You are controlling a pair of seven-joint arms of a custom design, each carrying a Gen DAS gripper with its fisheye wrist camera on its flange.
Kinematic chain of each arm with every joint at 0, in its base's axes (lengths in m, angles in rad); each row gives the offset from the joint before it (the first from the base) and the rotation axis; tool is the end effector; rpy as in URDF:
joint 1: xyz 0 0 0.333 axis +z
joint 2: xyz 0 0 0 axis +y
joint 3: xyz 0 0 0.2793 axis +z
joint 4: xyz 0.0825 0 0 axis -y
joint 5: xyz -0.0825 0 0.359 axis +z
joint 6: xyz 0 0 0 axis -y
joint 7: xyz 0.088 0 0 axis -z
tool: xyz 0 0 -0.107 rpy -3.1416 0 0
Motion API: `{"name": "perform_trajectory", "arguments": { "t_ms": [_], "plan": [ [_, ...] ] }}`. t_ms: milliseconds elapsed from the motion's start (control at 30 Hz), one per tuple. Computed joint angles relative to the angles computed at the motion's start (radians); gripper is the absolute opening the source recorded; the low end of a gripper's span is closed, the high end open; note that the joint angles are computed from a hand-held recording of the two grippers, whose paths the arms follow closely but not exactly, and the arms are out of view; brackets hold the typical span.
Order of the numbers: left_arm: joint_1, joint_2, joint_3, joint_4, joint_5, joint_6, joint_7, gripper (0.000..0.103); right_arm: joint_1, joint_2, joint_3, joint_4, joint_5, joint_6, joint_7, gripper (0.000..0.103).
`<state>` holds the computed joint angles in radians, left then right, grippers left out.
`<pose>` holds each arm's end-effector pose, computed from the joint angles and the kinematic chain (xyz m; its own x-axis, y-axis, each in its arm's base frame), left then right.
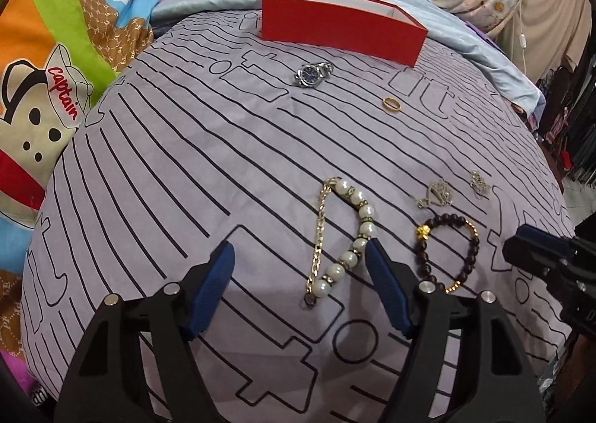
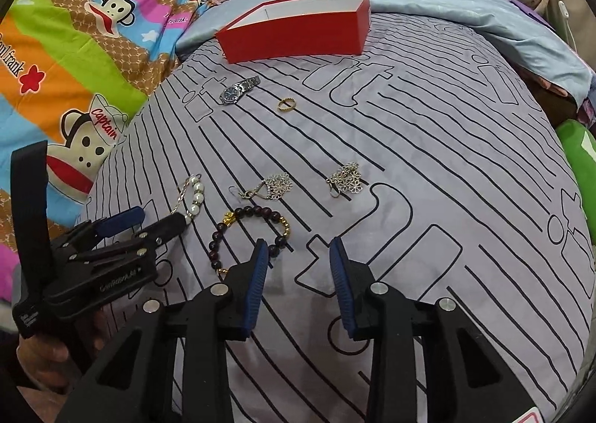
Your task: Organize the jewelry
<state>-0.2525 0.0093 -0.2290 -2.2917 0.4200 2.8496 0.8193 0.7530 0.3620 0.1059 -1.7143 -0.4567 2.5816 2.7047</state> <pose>0.4645 -0.2672 0.3848 -0.1258 -0.9876 0.0938 -0.8382 0.0552 -0.5426 0.4295 0.4984 0.4122 0.0972 -0.9672 -0.2345 -0.8663 0.0338 -0.4984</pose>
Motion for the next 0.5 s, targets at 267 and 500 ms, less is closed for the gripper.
{"name": "perform_trajectory", "arguments": {
  "t_ms": [267, 500],
  "plan": [
    [-0.004, 0.017, 0.01, 0.026, 0.135, -0.039, -0.079, 0.068, -0.001, 0.042, 0.005, 0.053, 0.028, 0.001, -0.051, 0.029],
    [-0.005, 0.02, 0.012, 0.029, 0.166, -0.032, -0.103, 0.058, 0.013, 0.11, -0.008, 0.145, 0.051, -0.034, -0.117, 0.029]
  ]
}}
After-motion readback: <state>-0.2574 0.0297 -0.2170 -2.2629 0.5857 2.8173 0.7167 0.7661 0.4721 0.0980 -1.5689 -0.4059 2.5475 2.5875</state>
